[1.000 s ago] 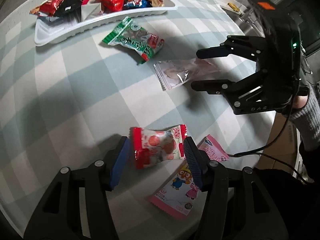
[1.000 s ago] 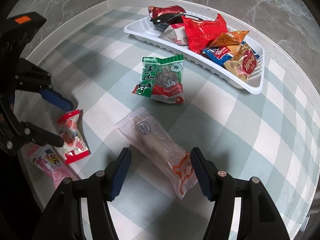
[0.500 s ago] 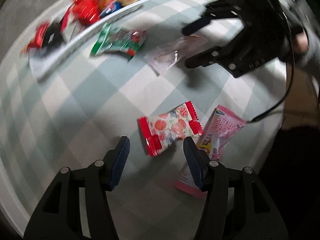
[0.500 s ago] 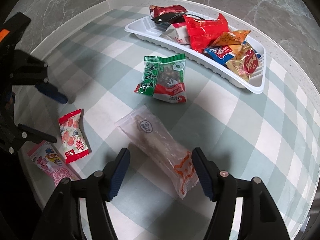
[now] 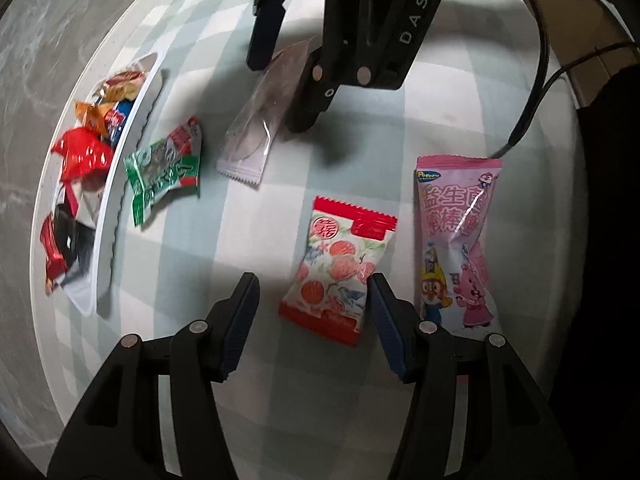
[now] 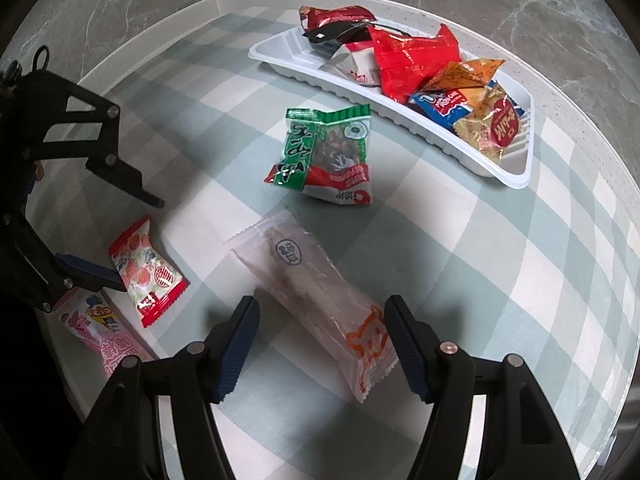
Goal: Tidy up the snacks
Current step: 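Move both tools back over the remaining loose snacks, then grasp the clear bread bag with the right tool while the left tool grasps the white-red candy pack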
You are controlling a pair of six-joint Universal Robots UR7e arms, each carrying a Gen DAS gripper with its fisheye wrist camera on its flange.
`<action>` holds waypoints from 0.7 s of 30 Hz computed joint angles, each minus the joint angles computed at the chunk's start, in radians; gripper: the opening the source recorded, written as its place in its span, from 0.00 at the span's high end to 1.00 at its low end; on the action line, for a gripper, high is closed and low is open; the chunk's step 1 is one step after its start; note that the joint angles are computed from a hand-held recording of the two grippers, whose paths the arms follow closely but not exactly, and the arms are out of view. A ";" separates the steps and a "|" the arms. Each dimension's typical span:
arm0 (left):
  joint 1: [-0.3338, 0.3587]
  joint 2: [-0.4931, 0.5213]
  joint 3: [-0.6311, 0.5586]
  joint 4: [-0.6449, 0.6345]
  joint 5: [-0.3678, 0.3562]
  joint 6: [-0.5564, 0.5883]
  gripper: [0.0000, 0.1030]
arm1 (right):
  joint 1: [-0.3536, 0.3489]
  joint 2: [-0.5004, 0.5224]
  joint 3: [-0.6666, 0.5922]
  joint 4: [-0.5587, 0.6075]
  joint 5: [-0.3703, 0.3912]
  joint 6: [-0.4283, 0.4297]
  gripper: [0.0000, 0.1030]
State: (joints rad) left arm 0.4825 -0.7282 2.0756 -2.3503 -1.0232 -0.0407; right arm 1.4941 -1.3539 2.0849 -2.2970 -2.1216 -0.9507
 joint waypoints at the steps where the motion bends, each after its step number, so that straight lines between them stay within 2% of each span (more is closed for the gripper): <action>1: 0.006 0.003 -0.006 -0.005 -0.005 0.012 0.48 | 0.002 0.002 0.001 -0.001 -0.004 -0.002 0.34; 8: 0.039 0.044 -0.050 -0.041 -0.070 0.002 0.48 | 0.004 0.021 -0.017 0.033 -0.015 0.000 0.33; 10: 0.055 0.046 -0.059 -0.046 -0.082 -0.007 0.49 | 0.005 0.026 -0.025 0.046 -0.011 -0.002 0.39; 11: 0.060 0.046 -0.060 -0.052 -0.090 -0.011 0.55 | 0.005 0.030 -0.033 0.055 -0.009 0.001 0.42; 12: 0.066 0.044 -0.059 -0.061 -0.107 -0.011 0.58 | 0.003 0.032 -0.045 0.081 0.003 0.011 0.50; 13: 0.067 0.045 -0.060 -0.067 -0.112 -0.018 0.62 | 0.000 0.034 -0.056 0.099 0.012 0.021 0.64; 14: 0.064 0.026 -0.041 -0.073 -0.123 -0.029 0.66 | -0.004 0.035 -0.068 0.120 0.024 0.036 0.71; 21: 0.075 0.002 -0.005 -0.129 -0.139 -0.103 0.68 | -0.036 0.020 -0.096 0.199 0.086 0.105 0.72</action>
State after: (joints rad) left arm 0.5576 -0.7258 2.0709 -2.4796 -1.1621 -0.1442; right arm 1.4583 -1.3339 1.9889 -2.0976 -2.0351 -0.8459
